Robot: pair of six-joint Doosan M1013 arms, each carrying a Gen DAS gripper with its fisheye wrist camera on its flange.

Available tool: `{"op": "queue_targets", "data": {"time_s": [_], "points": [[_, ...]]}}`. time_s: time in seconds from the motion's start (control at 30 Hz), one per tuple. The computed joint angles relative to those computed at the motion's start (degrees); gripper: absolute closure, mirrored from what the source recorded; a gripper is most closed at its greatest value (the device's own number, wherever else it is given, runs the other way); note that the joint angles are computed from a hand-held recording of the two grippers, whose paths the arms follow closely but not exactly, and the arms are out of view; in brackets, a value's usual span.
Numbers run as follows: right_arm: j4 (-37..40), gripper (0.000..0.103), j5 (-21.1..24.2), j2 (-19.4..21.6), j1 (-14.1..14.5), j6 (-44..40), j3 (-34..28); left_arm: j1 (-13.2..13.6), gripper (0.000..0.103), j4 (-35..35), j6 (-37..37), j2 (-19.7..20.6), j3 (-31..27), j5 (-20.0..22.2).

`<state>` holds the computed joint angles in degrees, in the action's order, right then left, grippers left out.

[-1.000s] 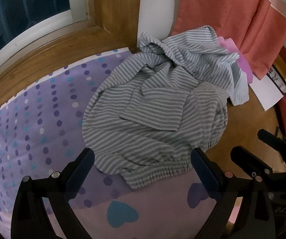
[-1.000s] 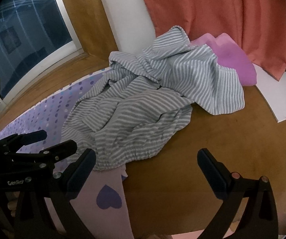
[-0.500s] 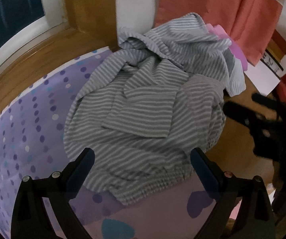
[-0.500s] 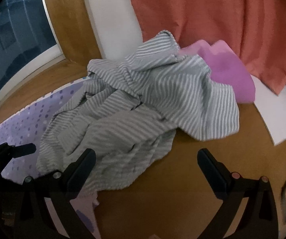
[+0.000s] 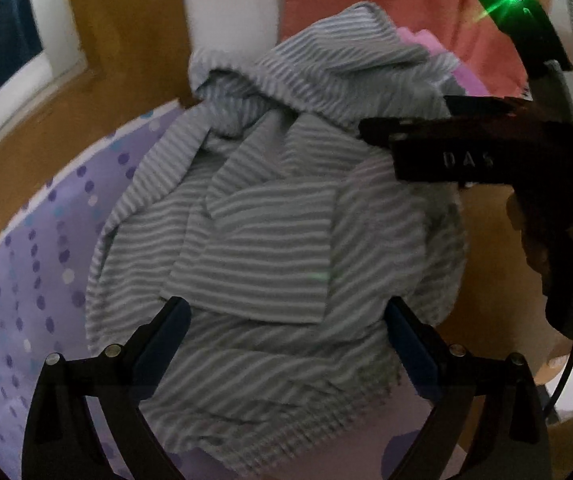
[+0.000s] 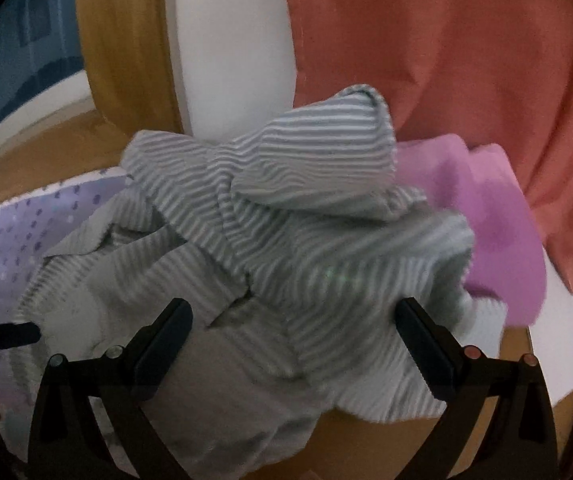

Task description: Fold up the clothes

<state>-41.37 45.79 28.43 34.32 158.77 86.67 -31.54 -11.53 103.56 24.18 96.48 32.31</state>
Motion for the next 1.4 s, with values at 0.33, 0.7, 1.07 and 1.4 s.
{"op": "queue_targets", "data": {"time_s": [0.33, 0.7, 1.07, 1.4], "points": [[-2.63, 0.037, 2.70, 1.53, 0.13, 1.52, -0.47, -0.42, 0.028, 1.03, -1.02, 0.08, 0.82, -2.69], [-7.61, 0.088, -4.70, -4.85, 1.62, 13.54, 5.45, 2.51, 0.086, -9.82, 3.69, -4.32, 3.23, -5.86], [-8.19, 0.089, -18.69, -7.72, 5.97, 9.63, 5.06, 7.16, 0.087, 2.43, -16.18, -13.79, 10.13, -15.40], [10.37, 0.088, -19.90, -0.29, 9.40, -17.56, -3.30, 11.27, 0.083, 17.82, -33.66, -17.33, 15.01, -13.15]]}}
